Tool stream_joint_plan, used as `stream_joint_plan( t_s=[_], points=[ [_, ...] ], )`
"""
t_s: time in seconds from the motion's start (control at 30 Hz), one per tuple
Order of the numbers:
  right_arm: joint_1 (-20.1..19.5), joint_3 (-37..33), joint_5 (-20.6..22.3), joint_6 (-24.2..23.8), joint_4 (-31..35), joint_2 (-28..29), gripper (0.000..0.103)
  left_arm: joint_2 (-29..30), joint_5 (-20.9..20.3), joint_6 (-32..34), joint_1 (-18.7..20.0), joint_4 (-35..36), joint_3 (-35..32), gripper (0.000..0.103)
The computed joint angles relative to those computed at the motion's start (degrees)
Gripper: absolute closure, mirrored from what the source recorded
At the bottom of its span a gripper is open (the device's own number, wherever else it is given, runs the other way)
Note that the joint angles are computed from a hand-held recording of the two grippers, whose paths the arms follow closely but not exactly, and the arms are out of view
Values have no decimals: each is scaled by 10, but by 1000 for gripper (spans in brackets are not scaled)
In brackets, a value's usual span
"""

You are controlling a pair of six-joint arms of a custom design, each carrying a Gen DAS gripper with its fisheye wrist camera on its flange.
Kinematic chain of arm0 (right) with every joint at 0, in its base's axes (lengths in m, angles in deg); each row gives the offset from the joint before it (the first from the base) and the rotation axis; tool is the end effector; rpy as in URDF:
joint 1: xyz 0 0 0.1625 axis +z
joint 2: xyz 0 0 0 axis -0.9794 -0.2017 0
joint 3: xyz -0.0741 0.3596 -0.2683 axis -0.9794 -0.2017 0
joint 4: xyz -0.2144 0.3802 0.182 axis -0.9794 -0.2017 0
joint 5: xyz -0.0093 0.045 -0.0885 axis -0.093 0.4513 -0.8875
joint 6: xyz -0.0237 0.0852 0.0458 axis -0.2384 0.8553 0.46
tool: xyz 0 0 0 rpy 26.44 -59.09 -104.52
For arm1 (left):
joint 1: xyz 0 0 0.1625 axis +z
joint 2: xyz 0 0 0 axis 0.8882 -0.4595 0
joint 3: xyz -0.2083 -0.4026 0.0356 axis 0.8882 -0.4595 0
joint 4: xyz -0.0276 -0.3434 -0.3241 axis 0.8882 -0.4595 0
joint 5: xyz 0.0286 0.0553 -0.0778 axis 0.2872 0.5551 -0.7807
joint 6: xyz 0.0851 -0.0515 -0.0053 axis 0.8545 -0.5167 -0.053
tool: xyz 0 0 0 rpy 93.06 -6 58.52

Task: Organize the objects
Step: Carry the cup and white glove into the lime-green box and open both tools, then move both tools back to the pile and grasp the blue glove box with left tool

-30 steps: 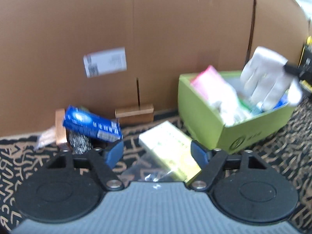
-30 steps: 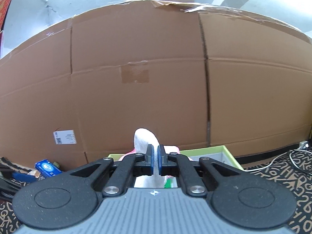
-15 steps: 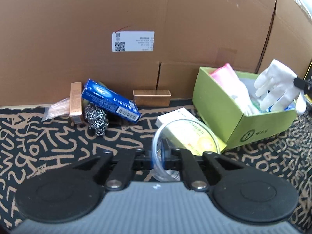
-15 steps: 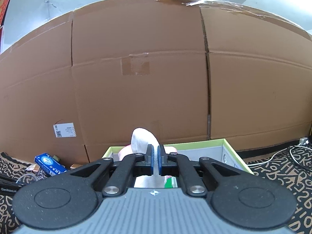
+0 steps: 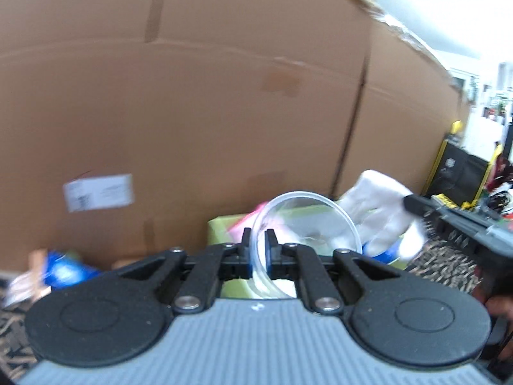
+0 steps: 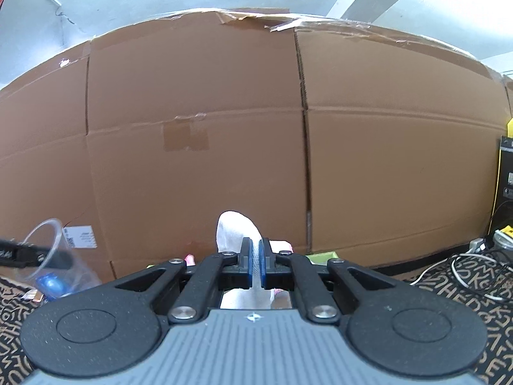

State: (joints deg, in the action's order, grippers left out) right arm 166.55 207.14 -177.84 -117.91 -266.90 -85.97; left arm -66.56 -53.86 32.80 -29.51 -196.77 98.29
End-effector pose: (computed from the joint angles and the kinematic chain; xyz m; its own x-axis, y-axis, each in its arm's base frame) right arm 0.1201 -0.3487 0.1472 -0.7557 -0.0368 0.6539 -0.6526 0.1257 -0.7472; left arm -0.2031 -0.3698 0.1484 -0.7355 0.4210 -0.5308 0.6773 0.4385 -0.5908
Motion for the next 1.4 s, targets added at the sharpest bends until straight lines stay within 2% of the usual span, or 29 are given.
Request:
stream_joint_plan(
  t_s=[0.1,0.2,0.27,0.3,0.33,0.37,0.4,0.47,0.53,0.57,0.6,0.63,0.67,0.73,0.9,1.07,1.27,1.4],
  points=[
    [0,-13,-4,-5,4,-7,97,55,-47,9,24,-28,-41,97],
    [-7,-31,-6,-10,9,-4,97,111,-66,21,46,-61,-77,97],
    [-21,-39,-2,-4,47,-8,97,144,-77,34,60,-79,-95,96],
    [-22,-43,-15,-10,77,-11,96,159,-88,46,70,-83,-104,94],
    [-17,-49,-47,-26,130,-19,90,168,-99,55,79,-75,-111,92],
    [-12,-54,-76,-40,162,-19,86,172,-100,55,85,-59,-116,78],
    [-13,-56,-91,-52,170,-12,80,175,-94,52,87,-47,-116,53],
    [-27,-49,-76,-62,144,4,77,188,-78,60,88,-87,-106,34],
    [-37,-40,-63,-44,144,1,72,193,-65,74,86,-122,-95,26],
    [-41,-37,-58,-34,148,-3,68,191,-60,76,86,-126,-91,18],
    [-44,-33,-54,-25,150,-7,61,189,-55,76,86,-131,-87,9],
    [-43,-32,-57,-18,149,-8,53,186,-48,72,82,-138,-82,5],
    [-41,-30,-60,-14,142,-8,50,172,-41,67,76,-145,-68,0],
    [-37,-24,-52,-9,118,-3,39,165,-37,66,74,-167,-58,0],
    [-13,-7,-28,-1,41,13,26,100,-51,35,73,-129,-31,0],
    [7,11,10,-8,-23,47,18,47,-1,13,50,-150,20,0],
    [32,18,34,-29,-11,104,16,-30,59,-63,48,-87,82,0],
    [49,15,23,-31,35,140,16,-84,89,-109,56,-33,116,0]
  ],
)
